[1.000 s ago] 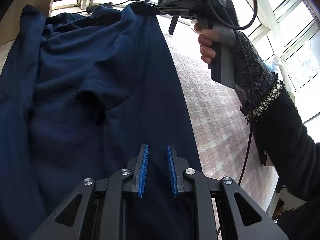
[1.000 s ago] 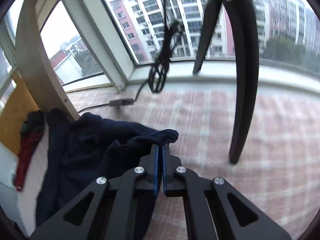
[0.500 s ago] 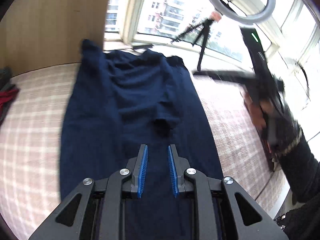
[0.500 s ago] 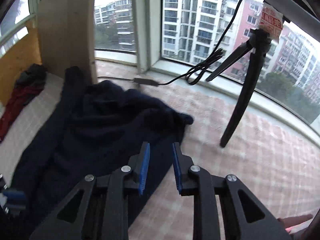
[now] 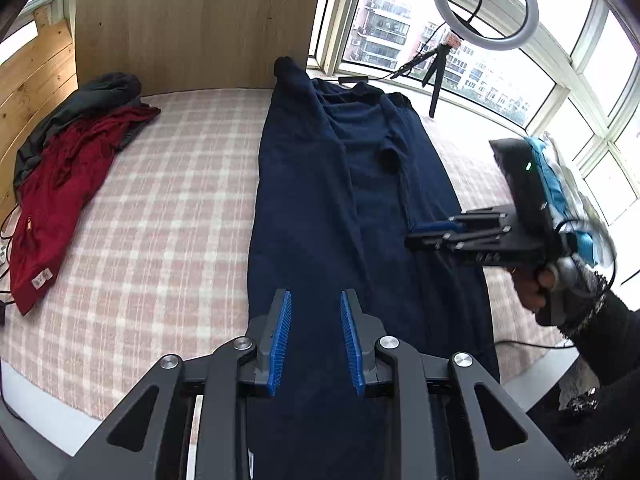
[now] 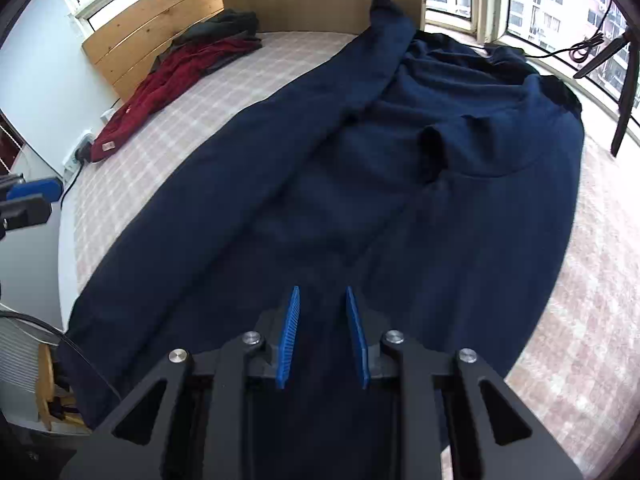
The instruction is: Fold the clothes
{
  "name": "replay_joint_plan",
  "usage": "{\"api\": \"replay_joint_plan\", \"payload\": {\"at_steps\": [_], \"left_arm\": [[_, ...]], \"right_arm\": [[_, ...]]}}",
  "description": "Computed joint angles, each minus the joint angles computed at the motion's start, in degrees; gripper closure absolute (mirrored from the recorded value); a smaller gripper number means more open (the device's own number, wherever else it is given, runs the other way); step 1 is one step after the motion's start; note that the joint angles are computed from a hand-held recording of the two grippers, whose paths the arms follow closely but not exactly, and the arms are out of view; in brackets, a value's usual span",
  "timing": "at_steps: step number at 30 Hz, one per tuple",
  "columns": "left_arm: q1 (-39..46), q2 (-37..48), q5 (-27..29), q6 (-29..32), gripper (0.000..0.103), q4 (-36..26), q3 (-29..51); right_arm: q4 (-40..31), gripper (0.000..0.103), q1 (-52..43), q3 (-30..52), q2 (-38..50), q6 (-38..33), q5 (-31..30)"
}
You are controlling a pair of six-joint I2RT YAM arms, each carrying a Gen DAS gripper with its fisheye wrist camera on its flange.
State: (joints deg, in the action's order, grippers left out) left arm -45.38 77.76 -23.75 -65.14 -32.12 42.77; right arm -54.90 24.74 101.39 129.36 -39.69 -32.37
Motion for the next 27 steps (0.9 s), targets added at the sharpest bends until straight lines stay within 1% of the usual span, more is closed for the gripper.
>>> {"api": "replay_joint_plan", "payload": {"at_steps": [1,2,3,4,5,8,9,12,13,15,16,17,18,22,24,25,27], "left_arm": [[-2.3,-1.5,-0.2,-1.1,0.078,-1.0,-1.2],[-4.7,-2.9,-0.3,-2.3,0.078,-1.9,-2.2],[-7.0,-3.9,-0.1,-2.7,0.078,-1.9,-3.5],[-9.5,-4.7,0.3,-2.9,0.077,-1.9,-4.6],[-12.0,-5.5,0.8,-3.0,0.077,-2.2,-5.6],[-19.0,-8.9,2.5,-4.9,0.077,-4.1,-8.7],[-21.5,-11.8,2.3,-6.7,0.077,-5.6,-10.2],[-29.4,-19.4,1.2,-13.8,0.076,-11.4,-13.6],[-31.7,-21.2,0.9,-16.3,0.076,-13.3,-14.5],[-33.5,-23.3,1.0,-18.2,0.076,-13.3,-16.3],[-33.2,-23.2,1.5,-17.0,0.076,-11.3,-17.2],[-32.8,-23.0,2.1,-15.8,0.076,-9.2,-18.1],[-32.4,-22.5,2.7,-14.5,0.076,-7.0,-19.0],[-31.6,-14.2,6.3,-8.9,0.076,3.0,-20.2],[-31.6,-9.6,7.8,-7.6,0.076,6.8,-20.0],[-31.9,-8.2,8.2,-7.9,0.076,8.4,-20.2],[-32.8,-6.0,8.2,-8.9,0.074,9.3,-19.9]], "right_arm": [[-1.1,0.078,-1.0,-1.4,-2.1,0.3,-2.5],[1.5,0.078,-2.0,-5.7,-6.3,1.3,-3.0],[5.7,0.078,-3.3,-11.9,-11.7,3.0,-2.6],[7.6,0.078,-4.8,-16.0,-16.2,3.7,-2.2],[7.7,0.078,-6.8,-19.3,-19.9,4.0,-2.8],[5.5,0.078,-14.4,-29.7,-30.6,4.5,-5.0],[3.9,0.078,-16.4,-32.7,-33.9,4.6,-5.3],[-1.2,0.077,-25.6,-44.1,-46.3,-0.4,-4.3],[-1.5,0.077,-28.5,-48.3,-50.8,-0.8,-2.9],[-2.4,0.076,-32.6,-56.4,-57.2,-1.2,-1.3],[-2.2,0.076,-33.8,-59.8,-58.9,-1.9,-1.1],[0.0,0.076,-32.9,-63.5,-61.5,-0.5,0.3],[3.2,0.076,-31.0,-67.3,-64.8,1.8,3.0],[8.8,0.076,-27.1,-75.9,-71.1,4.6,8.8],[9.2,0.076,-27.1,-78.1,-72.6,5.4,9.0],[9.2,0.076,-27.2,-79.1,-73.3,5.7,9.1],[9.7,0.076,-28.6,-79.9,-71.4,6.1,8.0]]}}
